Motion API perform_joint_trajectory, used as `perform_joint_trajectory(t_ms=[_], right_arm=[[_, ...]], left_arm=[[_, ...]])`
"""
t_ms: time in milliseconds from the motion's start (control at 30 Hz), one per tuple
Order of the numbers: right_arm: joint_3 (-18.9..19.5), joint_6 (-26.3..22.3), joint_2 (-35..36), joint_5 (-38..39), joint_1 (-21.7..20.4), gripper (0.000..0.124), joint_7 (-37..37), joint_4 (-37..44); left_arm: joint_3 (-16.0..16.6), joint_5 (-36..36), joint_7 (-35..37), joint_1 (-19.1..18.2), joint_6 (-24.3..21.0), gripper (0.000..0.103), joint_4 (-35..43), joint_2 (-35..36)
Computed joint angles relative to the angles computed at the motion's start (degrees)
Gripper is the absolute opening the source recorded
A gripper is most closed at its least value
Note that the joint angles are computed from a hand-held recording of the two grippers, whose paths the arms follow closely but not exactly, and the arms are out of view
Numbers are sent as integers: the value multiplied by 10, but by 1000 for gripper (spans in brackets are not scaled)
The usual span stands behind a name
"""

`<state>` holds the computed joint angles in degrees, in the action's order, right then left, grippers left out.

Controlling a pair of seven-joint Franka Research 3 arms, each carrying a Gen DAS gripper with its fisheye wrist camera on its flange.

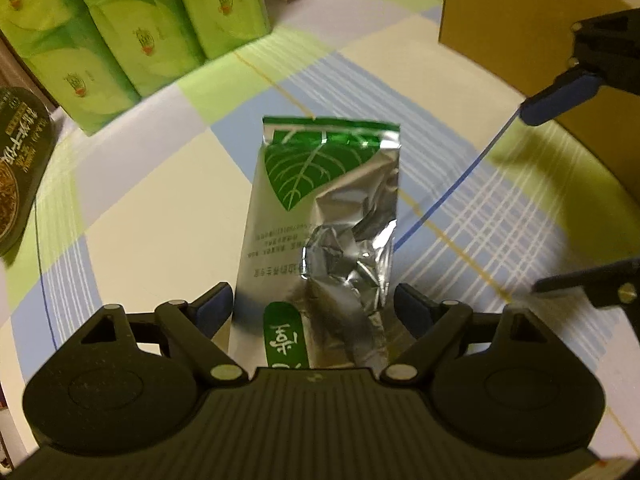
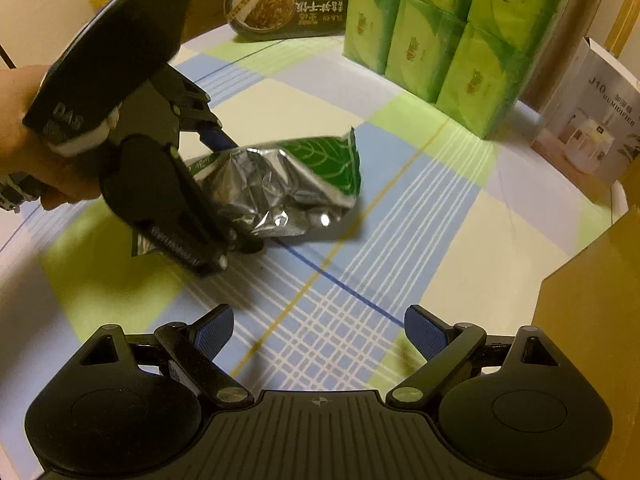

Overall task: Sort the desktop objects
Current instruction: 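Grasp the silver foil tea bag with the left gripper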

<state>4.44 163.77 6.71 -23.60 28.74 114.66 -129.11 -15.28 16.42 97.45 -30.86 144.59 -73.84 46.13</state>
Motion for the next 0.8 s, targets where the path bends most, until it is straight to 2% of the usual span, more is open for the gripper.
perform_joint_trajectory(t_ms=[133,267,400,667,800], right_arm=[[0,0,1,1,1,90,3,-2],[2,0,-3,1,4,90,8,-7],[6,2,-9,-1,4,90,8,-11],[13,2,-12,3,4,90,12,-10],[15,6,-5,24,5,90,9,-5]], left_arm=[[-8,-19,-10,9,7,69,-1,1],[-9,-24,-22,13,22,50,-23,-17],[-11,-24,-31,19,29,47,-55,-42],[-30,-44,-44,69,97,47,-203,-150],[-21,-35,-58,84,115,47,-267,-199]])
